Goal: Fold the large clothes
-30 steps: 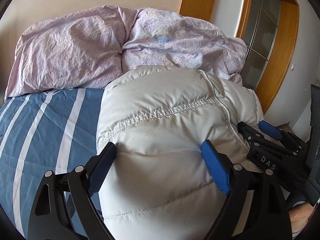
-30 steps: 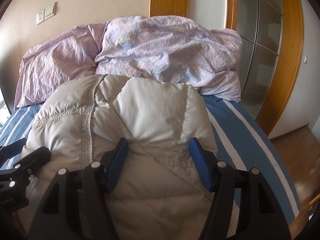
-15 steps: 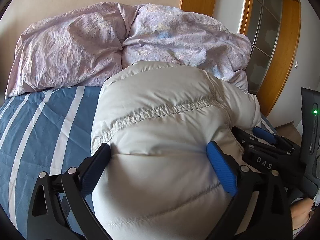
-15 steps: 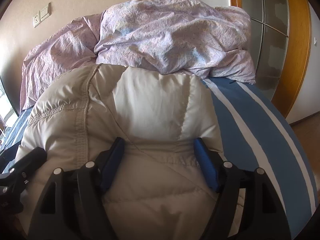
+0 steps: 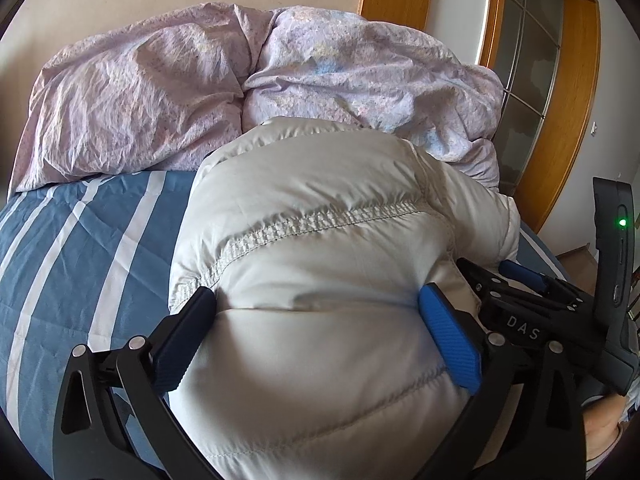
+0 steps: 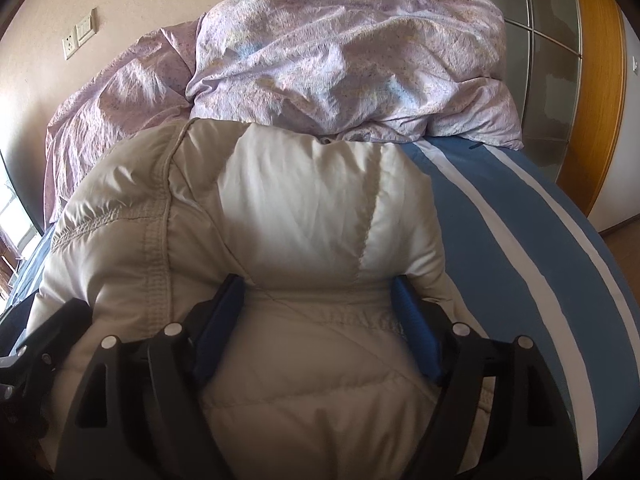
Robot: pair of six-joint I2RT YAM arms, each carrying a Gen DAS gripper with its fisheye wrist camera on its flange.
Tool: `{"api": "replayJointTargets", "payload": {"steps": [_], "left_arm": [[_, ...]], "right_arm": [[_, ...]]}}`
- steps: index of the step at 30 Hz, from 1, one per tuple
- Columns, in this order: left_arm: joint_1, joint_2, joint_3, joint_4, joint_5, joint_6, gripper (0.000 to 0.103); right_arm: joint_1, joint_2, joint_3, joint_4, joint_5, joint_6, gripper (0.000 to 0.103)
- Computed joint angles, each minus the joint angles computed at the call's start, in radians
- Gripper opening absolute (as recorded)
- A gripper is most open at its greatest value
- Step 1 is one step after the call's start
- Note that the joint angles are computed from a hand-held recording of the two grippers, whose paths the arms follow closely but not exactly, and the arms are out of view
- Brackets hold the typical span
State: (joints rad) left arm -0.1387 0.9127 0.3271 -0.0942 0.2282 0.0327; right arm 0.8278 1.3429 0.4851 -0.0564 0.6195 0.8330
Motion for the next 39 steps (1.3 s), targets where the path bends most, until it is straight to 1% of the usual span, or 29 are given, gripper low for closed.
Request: {"api": "replayJointTargets", "payload": {"steps": [3,7,9,10,12,16,19,25,28,39], "left_arm": [[-0.021,0.0,-0.007,0.017,-0.033,-0.001,0.101],[-0.067,-0.024,0.052,-0.09,-0.109,0.031,0.101],[-0.067,-0.031,0.065,-0.11,-0.122,0.035,0.102],[-0.051,-0.012,0.074,-0.109,-0.103,0.038,0.102],[-0.032,0.004,0.066,-0.092,-0.076,0.028,0.102],[-0.065,-0.005,0.016,-0.022,-0.116,0.01,0.102],[-0.054,0.011,-0.005,0.028,-0.099,0.003,0.102],[-0.083,0.009,-0.045,0.091,-0.139,-0.016,0.102],[-0.084,0.015,-0.053,0.107,-0.141,-0.024,0.102],[-0.123,0.01,-0.096,0.169,-0.203,-0.048,0.102]], "right_arm": [[-0.01,0.011,-0.004,0.013,-0.012,-0.003,0.078],[-0.02,0.009,-0.009,0.013,-0.026,-0.003,0.079],[-0.029,0.005,-0.013,0.019,-0.04,-0.003,0.079],[-0.032,0.004,-0.013,0.02,-0.044,-0.003,0.079],[-0.031,0.005,-0.013,0.021,-0.042,-0.001,0.08],[-0.027,0.007,-0.016,0.03,-0.036,0.0,0.08],[-0.026,0.011,-0.019,0.039,-0.033,-0.002,0.08],[-0.025,0.01,-0.028,0.055,-0.028,-0.002,0.08],[-0.026,0.011,-0.029,0.059,-0.029,-0.006,0.08],[-0.052,0.035,-0.024,0.078,-0.05,-0.023,0.081]]}}
